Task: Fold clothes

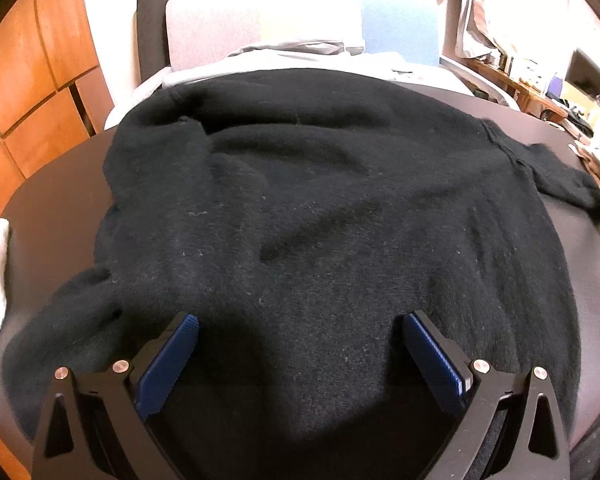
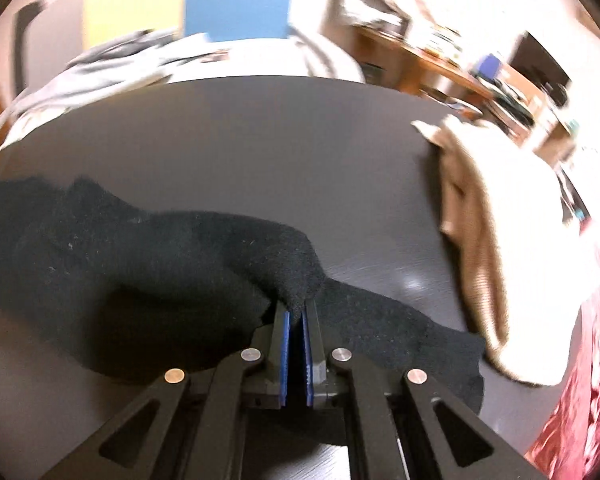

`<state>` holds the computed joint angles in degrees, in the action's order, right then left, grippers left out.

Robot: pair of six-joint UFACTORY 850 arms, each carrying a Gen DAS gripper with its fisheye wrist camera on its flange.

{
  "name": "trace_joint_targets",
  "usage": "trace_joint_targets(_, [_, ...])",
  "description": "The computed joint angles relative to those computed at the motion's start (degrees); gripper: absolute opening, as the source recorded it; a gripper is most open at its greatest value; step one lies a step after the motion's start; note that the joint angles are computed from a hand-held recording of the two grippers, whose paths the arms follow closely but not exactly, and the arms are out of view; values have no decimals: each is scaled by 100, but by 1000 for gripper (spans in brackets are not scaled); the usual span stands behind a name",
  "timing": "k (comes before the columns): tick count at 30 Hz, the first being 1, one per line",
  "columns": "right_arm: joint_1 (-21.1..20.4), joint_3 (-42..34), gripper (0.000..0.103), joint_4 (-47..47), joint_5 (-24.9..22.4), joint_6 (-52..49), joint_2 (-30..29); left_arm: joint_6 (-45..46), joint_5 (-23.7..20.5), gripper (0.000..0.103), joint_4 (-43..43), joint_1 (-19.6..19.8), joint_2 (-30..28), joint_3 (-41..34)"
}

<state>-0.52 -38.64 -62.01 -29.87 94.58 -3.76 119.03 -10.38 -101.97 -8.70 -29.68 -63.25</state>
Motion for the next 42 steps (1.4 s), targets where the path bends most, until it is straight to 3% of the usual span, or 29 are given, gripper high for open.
trace_joint_targets(2, [-137, 37, 7, -204, 173, 468, 11, 228, -23, 103, -234, -35, 29, 57])
trace_joint_targets(5, [-382, 1, 28, -425, 387, 936, -34, 539, -62, 103, -525, -87, 56, 119])
trace_joint_targets(7, [-307, -56, 28, -49, -21, 1074, 0, 587, -96, 103, -553, -125, 63, 136])
trace_joint_targets(9, [251, -108, 28, -192, -1024, 1902, 126, 669, -125, 103, -626, -165, 68, 149])
trace_joint_targets(11, [972, -115, 31, -798, -1273, 2814, 312, 656, -147, 103, -599, -194, 74, 155])
trace_joint_targets(13, [1471, -280, 31, -1735, -563, 3433, 182, 144, -178, 103, -42, -202, 88, 125])
trace_joint_targets(16, [2101, -1020, 31, -2552, 647, 3413, -536, -559, -318, 100, 757, -142, 163, 119])
trace_joint_targets(18, [2403, -1680, 31, -2390, 1138, 2646, -1212, -726, -556, 96, 1046, 27, 333, 193])
trace_joint_targets(20, [2717, -2391, 31, -1538, 1113, 1447, -1930, -195, -828, 96, 578, 279, 606, 379])
trace_joint_targets(23, [2826, -3063, 31, -176, 916, -84, -2678, 310, -1019, 96, 129, 726, 819, 420])
trace_joint_targets(26, [3115, -3254, 31, -387, 166, -336, -2791, 311, -822, 99, 313, 1176, 652, 114])
trace_joint_targets(30, [3015, -3075, 48, -401, 81, 172, -2624, -985, -539, 99, 1963, 1638, 216, -342])
trace_joint_targets(32, [2903, -2856, 50, -741, 344, 1020, -2482, -2088, -862, 99, 3094, 1823, 57, -517])
trace_joint_targets(34, [2975, -2768, 50, -1224, 310, 1743, -2450, -2539, -1333, 99, 3445, 1981, -26, -582])
trace_joint_targets(38, [3092, -2988, 52, -1033, -189, 1302, -2649, -1395, -1821, 103, 2307, 2103, 167, -261])
trace_joint_targets(40, [3011, -2935, 52, -1226, -95, 1483, -2644, -893, -1402, 103, 2167, 1944, 176, -169])
trace_joint_targets(42, [3027, -2809, 53, -1388, -26, 1745, -2545, -1044, -864, 103, 2601, 1722, 51, -229])
